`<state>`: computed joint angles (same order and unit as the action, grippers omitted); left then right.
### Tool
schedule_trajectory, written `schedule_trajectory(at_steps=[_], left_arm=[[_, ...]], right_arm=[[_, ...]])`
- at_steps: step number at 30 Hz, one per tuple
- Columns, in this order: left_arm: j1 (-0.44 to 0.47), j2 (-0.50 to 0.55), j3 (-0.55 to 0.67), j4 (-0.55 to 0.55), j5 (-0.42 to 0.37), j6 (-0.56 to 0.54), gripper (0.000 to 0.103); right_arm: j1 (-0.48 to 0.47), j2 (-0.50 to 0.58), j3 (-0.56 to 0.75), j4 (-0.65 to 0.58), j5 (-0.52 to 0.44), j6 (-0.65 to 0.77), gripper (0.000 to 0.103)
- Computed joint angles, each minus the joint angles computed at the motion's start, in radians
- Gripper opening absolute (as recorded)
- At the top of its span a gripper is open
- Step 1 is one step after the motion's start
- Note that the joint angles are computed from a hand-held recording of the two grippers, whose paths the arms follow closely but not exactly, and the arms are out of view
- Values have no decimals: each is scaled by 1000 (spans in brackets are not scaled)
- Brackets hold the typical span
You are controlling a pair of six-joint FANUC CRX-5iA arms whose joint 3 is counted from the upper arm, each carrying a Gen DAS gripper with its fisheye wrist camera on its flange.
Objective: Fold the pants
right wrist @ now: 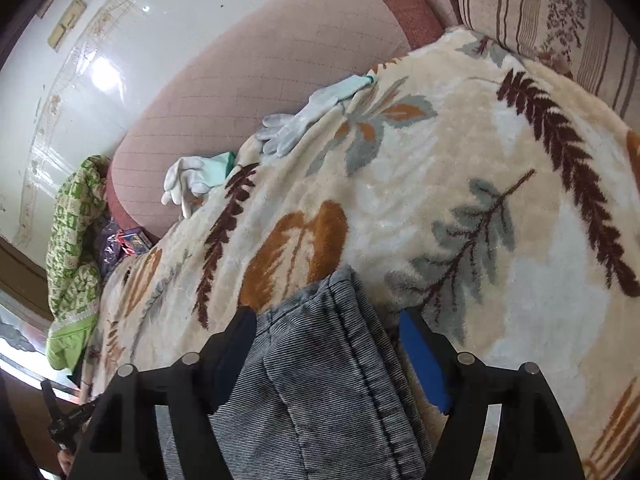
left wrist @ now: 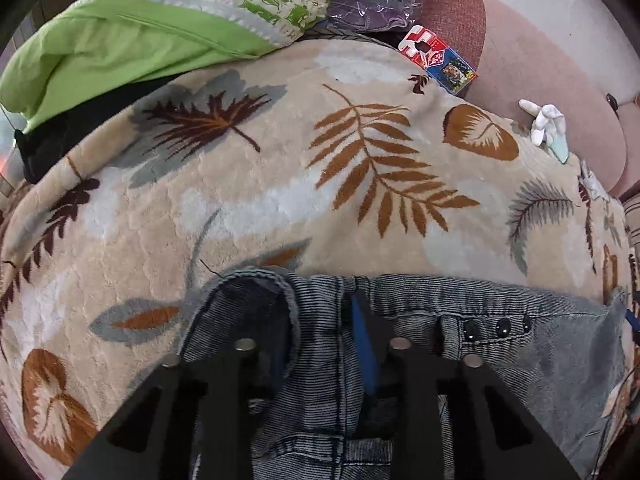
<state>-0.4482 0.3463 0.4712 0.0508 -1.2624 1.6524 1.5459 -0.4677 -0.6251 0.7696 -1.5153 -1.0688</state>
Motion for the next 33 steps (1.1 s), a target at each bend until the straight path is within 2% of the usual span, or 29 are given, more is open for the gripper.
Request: schedule_trajectory(at_steps=[1,3,6,8,10,11,12,13,14,15,18,22,27,31,33], left_arm=[[2,-3,-2,7,2,-1,21],[9,-10,-5,17,7,3,20],[7,-19,-5,13,17,2,19],[5,-16,4,12,16,8,19],[10,-9,9,25,11,11,19],[14,0,16,34,0,11,19],[18,15,25,51,-18,-1,19],[22,27,34,56,-37,-1,19],[26,29,30,59,-41,12,19],[34,22,14,79,-30,19,19],[37,-33,-39,91,34,30,18],[50,-135,-114,140,117,-6,18],[113,-280,-250,297,205,-88,18],[158,-410,-376,400,242,-172,18],[181,-484,-449,434,245,-228,18]], right_arm=[[3,-21,-20,13,27,-31,77],[2,-26,-24,10,32,-50,77],[-54,-20,1,-45,71,40,77],[-96,12,35,-83,57,108,77],[-153,37,63,-126,83,194,71],[-183,46,75,-157,113,239,61],[-214,76,110,-201,113,306,58],[-234,123,160,-237,77,383,50],[-243,153,192,-248,58,443,31],[-243,163,203,-243,58,467,21],[-197,196,247,-209,-23,454,12],[-87,214,292,-134,-140,401,12],[89,233,342,-13,-322,294,11],[217,259,375,63,-434,222,11],[276,292,408,63,-485,195,11]])
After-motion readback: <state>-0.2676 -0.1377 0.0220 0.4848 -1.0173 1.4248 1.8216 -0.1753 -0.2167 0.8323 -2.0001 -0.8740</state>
